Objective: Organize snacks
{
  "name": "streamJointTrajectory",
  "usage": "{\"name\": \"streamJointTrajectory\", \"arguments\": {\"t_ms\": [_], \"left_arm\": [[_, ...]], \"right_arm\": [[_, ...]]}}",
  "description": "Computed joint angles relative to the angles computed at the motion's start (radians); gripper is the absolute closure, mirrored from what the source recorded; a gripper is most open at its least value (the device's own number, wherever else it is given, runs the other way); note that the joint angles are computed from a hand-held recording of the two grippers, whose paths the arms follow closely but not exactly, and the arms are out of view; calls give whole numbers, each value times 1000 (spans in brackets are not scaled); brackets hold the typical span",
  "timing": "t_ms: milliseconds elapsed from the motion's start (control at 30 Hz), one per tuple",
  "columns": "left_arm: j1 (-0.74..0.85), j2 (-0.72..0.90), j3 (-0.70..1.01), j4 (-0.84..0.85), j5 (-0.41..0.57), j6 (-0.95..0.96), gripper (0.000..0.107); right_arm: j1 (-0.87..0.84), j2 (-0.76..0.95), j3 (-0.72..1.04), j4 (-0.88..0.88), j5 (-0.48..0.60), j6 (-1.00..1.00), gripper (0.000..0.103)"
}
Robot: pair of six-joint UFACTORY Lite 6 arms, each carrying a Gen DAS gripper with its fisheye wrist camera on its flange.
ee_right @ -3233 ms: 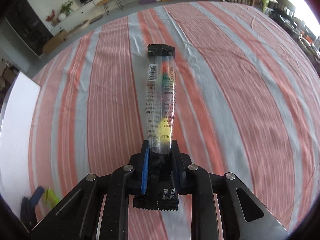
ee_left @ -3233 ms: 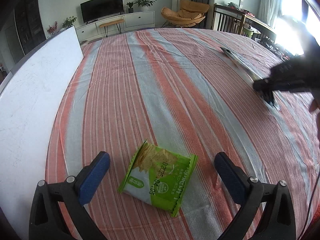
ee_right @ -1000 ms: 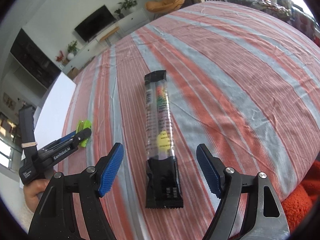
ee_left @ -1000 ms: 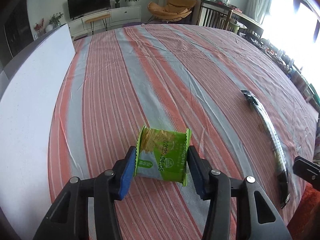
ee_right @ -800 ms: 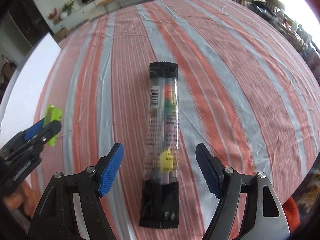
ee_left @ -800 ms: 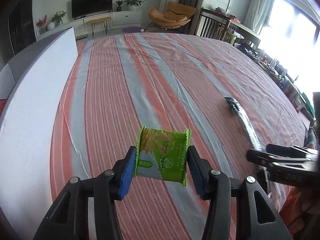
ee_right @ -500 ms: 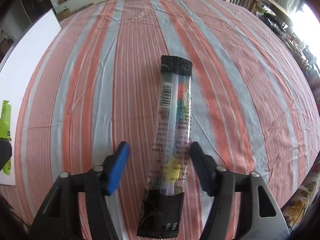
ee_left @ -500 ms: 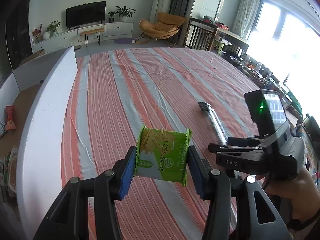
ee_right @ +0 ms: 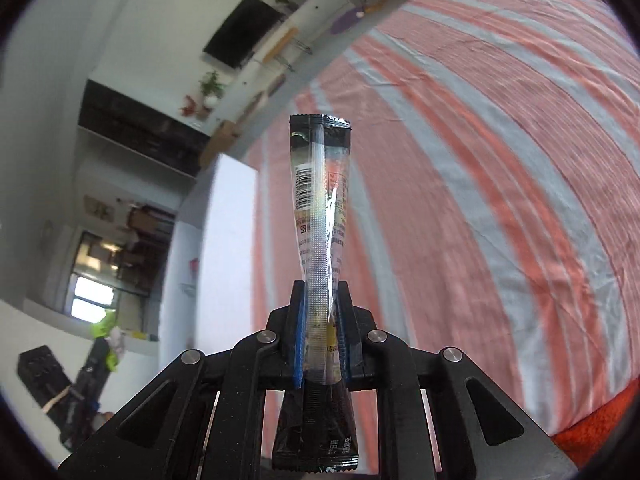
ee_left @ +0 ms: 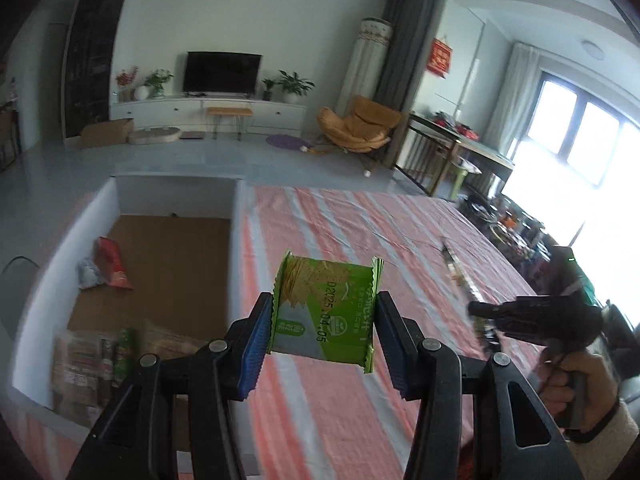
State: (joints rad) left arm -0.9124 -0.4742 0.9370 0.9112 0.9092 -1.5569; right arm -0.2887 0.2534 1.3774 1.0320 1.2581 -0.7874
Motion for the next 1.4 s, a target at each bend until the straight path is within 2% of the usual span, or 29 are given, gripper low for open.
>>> {"name": "streamJointTrajectory", "arguments": {"t_ms": [67,100,200,300,333,433,500,533,633,700,733,800,967,1167,1400], "left_arm": [[82,-122,-66,-22,71,62,57],[168,-180,-104,-54,59,122,57],[453,-312,-209,-169,-14,335,57],[709,-373,-303,-283,-112,531,56],[776,-380,-329,-304,-134,573,56],[847,-380,-401,-259,-140,554,49],[794,-362,-431,-186,-96,452,33],[760,-354,-441,-148,-68,398,20],[547,-317,-466,2,96,182,4],[426,-250,-464,68,186,59,4],[382,-207,-452,82,221,13,4],[330,-136,-422,80,249,-38,4],[206,16,-326,71,370,-148,4],[166,-13,-328,43,379,-142,4],[205,-26,-294,-20,368,-56,4]], "right_arm": [[126,-33,63,49,12,73,89],[204,-55,77,66,-8,109,89],[472,-35,192,70,-98,230,89],[726,67,349,5,-220,326,88],[790,119,399,-2,-238,342,80],[926,264,517,-52,-325,412,37],[947,278,491,-45,-372,388,37],[941,267,456,-27,-388,351,37],[930,148,302,-116,-483,290,37],[940,61,213,-216,-553,284,35],[949,12,171,-275,-585,299,32],[970,-80,83,-380,-651,329,27],[1031,-188,-11,-617,-719,460,24],[1102,-199,-4,-808,-704,630,20],[1132,-199,19,-893,-661,715,20]]}}
